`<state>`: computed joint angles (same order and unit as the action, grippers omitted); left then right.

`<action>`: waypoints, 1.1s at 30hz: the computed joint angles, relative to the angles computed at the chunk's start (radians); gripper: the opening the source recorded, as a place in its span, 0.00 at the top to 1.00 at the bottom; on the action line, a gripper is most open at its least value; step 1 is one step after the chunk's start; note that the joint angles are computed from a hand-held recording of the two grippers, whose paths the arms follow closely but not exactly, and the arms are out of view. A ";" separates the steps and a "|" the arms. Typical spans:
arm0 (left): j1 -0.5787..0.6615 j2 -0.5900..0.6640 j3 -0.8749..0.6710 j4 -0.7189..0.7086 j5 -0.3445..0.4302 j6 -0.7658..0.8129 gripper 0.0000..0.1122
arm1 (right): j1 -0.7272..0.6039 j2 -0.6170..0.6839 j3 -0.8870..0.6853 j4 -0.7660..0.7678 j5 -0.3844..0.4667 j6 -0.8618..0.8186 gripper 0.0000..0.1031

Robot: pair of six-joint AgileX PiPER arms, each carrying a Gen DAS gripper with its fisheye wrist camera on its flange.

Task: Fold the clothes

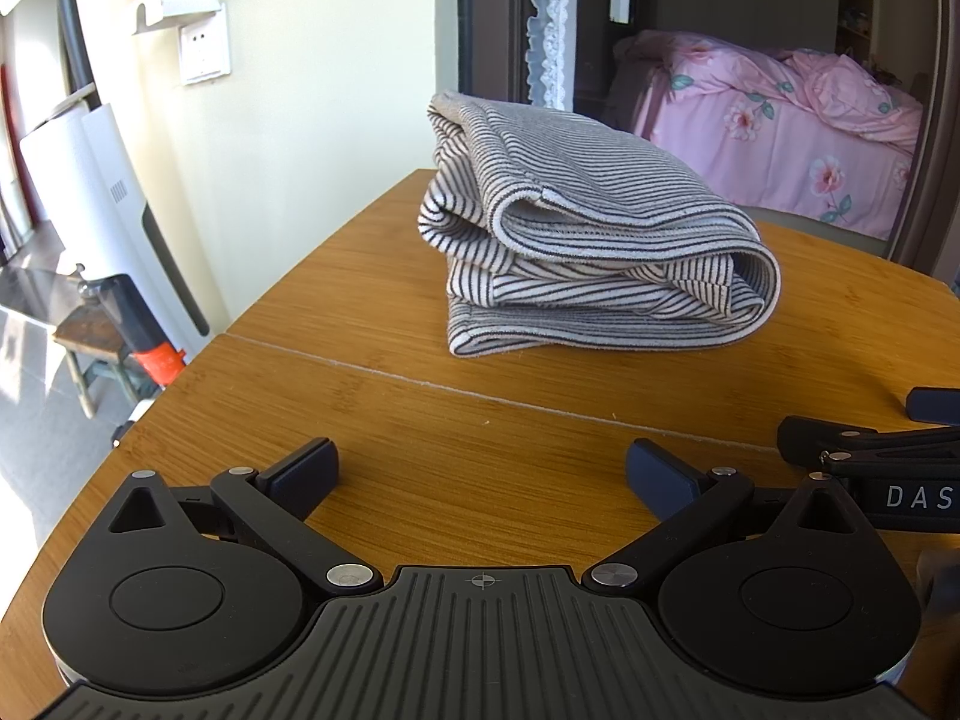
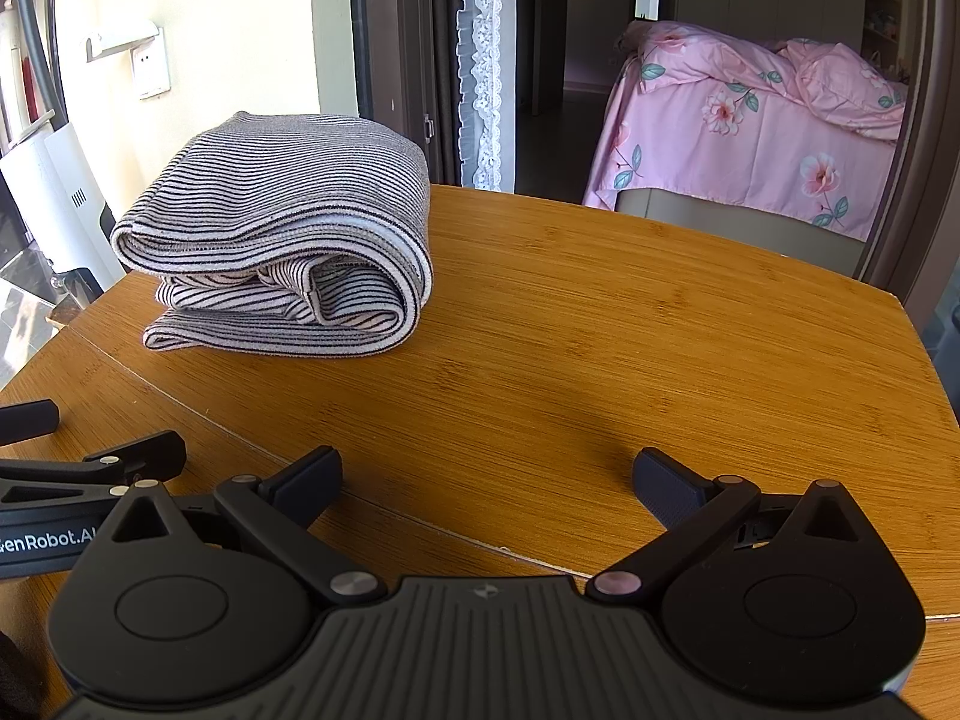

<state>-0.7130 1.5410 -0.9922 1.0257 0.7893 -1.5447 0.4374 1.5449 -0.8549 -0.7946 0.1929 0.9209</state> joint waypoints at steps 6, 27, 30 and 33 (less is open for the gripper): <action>-0.046 0.023 -0.020 0.009 0.085 -0.080 0.08 | 0.015 -0.010 0.039 -0.316 -0.011 0.333 0.00; -0.083 0.034 -0.034 -0.001 0.155 -0.128 0.08 | 0.023 -0.012 0.050 -0.438 -0.008 0.459 0.00; -0.081 0.034 -0.033 -0.001 0.153 -0.127 0.08 | 0.023 -0.012 0.050 -0.437 -0.008 0.458 0.00; -0.081 0.034 -0.034 -0.001 0.154 -0.126 0.08 | 0.021 -0.013 0.052 -0.437 -0.010 0.457 0.00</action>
